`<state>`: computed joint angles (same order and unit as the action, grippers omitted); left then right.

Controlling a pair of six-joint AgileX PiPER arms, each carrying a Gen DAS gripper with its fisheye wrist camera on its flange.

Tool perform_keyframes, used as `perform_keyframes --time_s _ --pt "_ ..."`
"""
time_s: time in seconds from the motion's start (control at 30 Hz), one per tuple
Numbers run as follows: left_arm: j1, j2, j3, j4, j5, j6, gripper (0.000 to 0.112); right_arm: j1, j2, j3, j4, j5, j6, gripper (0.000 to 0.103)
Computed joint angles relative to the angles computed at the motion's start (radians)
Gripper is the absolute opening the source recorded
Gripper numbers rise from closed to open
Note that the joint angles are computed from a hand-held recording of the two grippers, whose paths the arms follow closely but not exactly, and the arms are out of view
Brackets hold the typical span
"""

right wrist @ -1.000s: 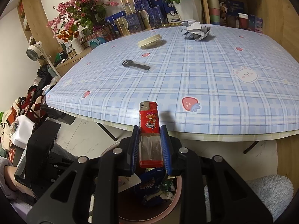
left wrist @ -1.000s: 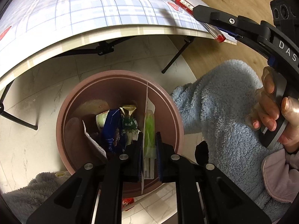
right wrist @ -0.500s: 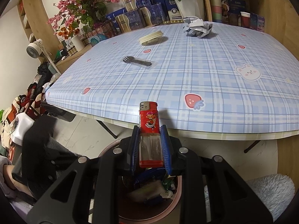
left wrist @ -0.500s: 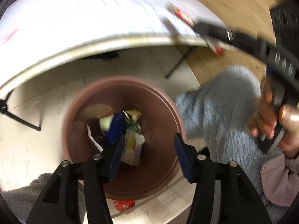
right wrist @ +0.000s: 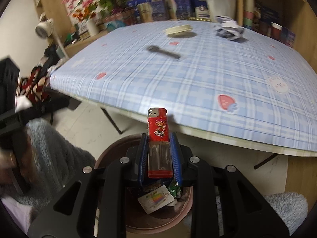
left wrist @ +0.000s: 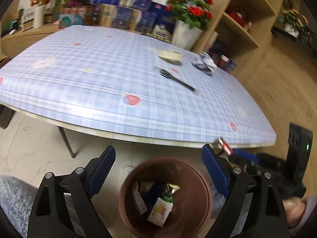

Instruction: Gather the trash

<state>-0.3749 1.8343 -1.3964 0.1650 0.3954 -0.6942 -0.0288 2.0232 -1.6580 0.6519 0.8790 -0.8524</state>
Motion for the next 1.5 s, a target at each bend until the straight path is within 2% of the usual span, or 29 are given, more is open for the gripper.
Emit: perform_keyframes --time_s 0.2,0.47,0.83,0.9,0.97,1.0,1.07,1.13,1.27,1.5 --pt "0.015 -0.019 0.028 0.028 -0.001 -0.030 0.087 0.049 0.005 0.011 -0.080 0.010 -0.003 0.026" --pt "0.028 -0.017 0.039 0.006 0.002 -0.026 0.087 0.121 0.047 -0.018 -0.226 0.070 0.055 0.026" --pt "0.051 -0.019 0.051 -0.042 -0.001 -0.012 0.087 0.157 0.079 -0.033 -0.298 0.117 0.095 0.028" --pt "0.050 -0.017 0.048 -0.044 0.003 -0.010 0.087 0.160 0.080 -0.031 -0.305 0.119 0.098 0.034" --pt "0.050 -0.014 0.045 -0.045 0.006 -0.008 0.087 0.161 0.079 -0.029 -0.308 0.114 0.100 0.055" --pt "0.050 -0.012 0.043 -0.045 0.007 -0.008 0.087 0.161 0.076 -0.024 -0.308 0.105 0.098 0.060" --pt "0.050 -0.012 0.042 -0.043 0.007 -0.010 0.087 0.157 0.062 -0.008 -0.295 0.085 0.089 0.078" --pt "0.050 -0.012 0.043 -0.041 0.007 -0.013 0.087 0.152 0.039 0.015 -0.281 0.048 0.079 0.092" --pt "0.050 -0.005 0.039 -0.038 0.009 -0.018 0.087 0.135 -0.001 0.050 -0.253 -0.020 0.066 0.097" --pt "0.048 0.006 0.028 -0.035 0.017 -0.016 0.087 0.077 -0.011 0.029 -0.140 -0.052 0.060 0.097"
